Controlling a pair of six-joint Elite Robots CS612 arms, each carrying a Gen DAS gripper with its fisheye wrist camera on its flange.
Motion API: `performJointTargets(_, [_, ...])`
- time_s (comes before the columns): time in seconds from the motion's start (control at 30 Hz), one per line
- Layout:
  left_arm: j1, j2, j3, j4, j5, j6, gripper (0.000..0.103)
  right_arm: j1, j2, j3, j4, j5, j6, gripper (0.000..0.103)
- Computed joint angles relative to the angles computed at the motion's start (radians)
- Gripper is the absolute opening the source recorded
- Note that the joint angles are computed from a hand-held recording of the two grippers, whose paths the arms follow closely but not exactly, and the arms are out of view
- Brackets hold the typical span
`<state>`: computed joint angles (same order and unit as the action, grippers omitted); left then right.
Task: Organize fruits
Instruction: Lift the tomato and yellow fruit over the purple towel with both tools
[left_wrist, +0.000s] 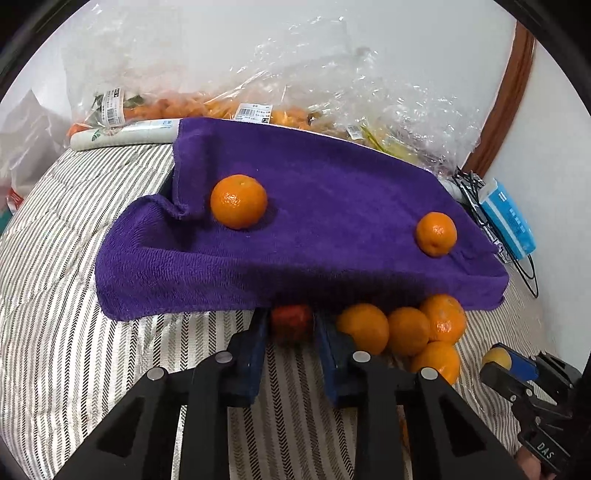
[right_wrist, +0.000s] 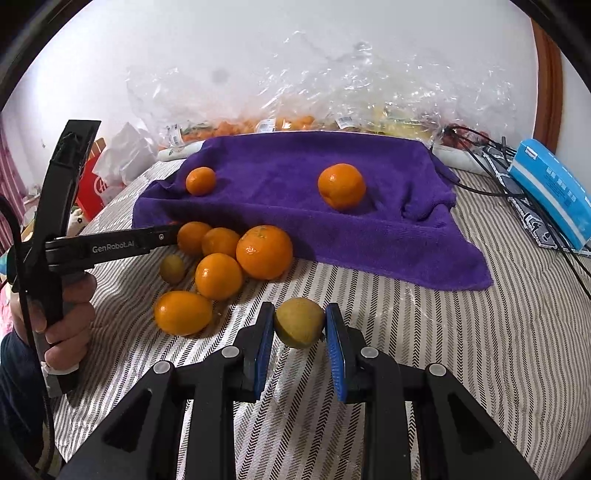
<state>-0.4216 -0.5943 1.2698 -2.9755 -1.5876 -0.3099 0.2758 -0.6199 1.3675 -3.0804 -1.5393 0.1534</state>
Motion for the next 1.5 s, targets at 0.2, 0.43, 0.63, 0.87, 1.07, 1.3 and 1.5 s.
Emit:
performJointTargets(0.2, [0.006,0.000,0.002,-0.022,-0.039,-0.006,0.024,-0.001,-0.001,0.004,-0.009,0.006,0.002,0.028])
performJointTargets(0.43, [0.013,-0.015,0.039,-0.113,-0.067,-0.013,0.024,-0.002,-0.003,0.014,-0.044,0.003,0.019,0.028])
performJointTargets(0.63, [0.017,-0.042,0.064,-0.158,-0.060,-0.040,0.024,0.005,-0.012,0.014,-0.048,-0.052,0.053,0.028])
performJointTargets(0.87, [0.022,-0.058,0.037,-0.168,-0.023,-0.039,0.024,0.011,-0.025,-0.027,-0.060,-0.099,0.017,0.028])
performJointTargets(1.07, [0.020,-0.053,-0.001,-0.123,0.005,-0.010,0.024,0.005,-0.016,-0.088,-0.058,-0.104,0.009,0.028])
performJointTargets(1.3, [0.021,-0.039,-0.034,-0.107,-0.005,0.037,0.024,0.004,-0.013,-0.126,-0.021,-0.153,-0.010,0.028])
performJointTargets(1.5, [0.034,0.000,-0.081,-0.098,-0.066,-0.047,0.024,-0.004,0.017,-0.159,-0.019,-0.161,0.022,0.028])
